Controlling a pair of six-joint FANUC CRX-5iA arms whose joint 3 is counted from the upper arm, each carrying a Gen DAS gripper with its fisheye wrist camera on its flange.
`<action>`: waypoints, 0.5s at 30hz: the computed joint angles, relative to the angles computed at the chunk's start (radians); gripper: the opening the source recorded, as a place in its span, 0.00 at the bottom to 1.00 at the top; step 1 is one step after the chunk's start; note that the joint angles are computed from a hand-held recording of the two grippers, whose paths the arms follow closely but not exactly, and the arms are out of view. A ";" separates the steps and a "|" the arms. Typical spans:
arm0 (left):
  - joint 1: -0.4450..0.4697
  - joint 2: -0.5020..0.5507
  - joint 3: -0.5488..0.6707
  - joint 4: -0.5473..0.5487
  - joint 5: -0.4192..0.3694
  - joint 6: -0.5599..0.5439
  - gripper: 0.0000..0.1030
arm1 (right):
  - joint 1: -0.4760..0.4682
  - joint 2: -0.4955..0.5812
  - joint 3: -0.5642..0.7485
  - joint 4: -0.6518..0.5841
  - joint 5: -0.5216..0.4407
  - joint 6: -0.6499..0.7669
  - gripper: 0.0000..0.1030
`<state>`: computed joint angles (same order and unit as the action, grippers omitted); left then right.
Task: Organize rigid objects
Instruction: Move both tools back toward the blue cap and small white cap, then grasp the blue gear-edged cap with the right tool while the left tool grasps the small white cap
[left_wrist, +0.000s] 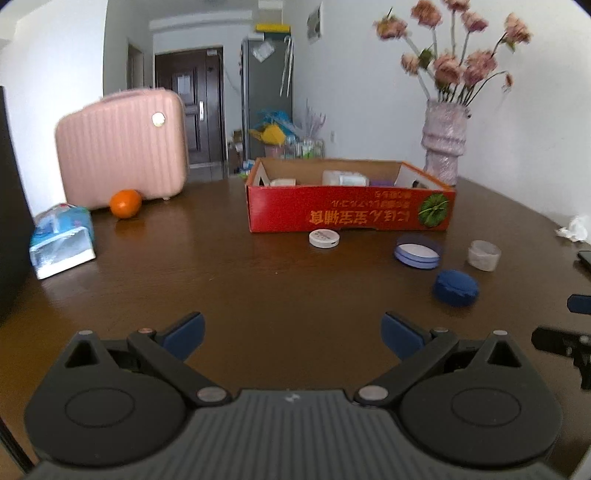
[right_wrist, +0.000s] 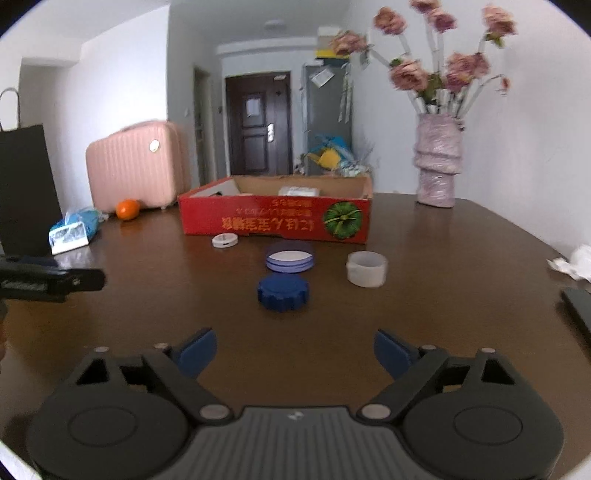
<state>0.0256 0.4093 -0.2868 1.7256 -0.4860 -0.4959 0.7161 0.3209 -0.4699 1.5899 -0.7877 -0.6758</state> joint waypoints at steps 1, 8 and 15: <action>0.008 0.027 0.038 -0.056 -0.022 0.054 1.00 | -0.016 0.012 0.023 -0.010 0.027 0.041 0.86; -0.024 0.225 0.333 -0.315 -0.045 0.249 0.86 | -0.109 0.105 0.171 -0.079 0.159 0.223 0.78; -0.024 0.490 0.794 -0.743 -0.170 0.726 0.65 | -0.156 0.179 0.271 -0.176 0.222 0.336 0.58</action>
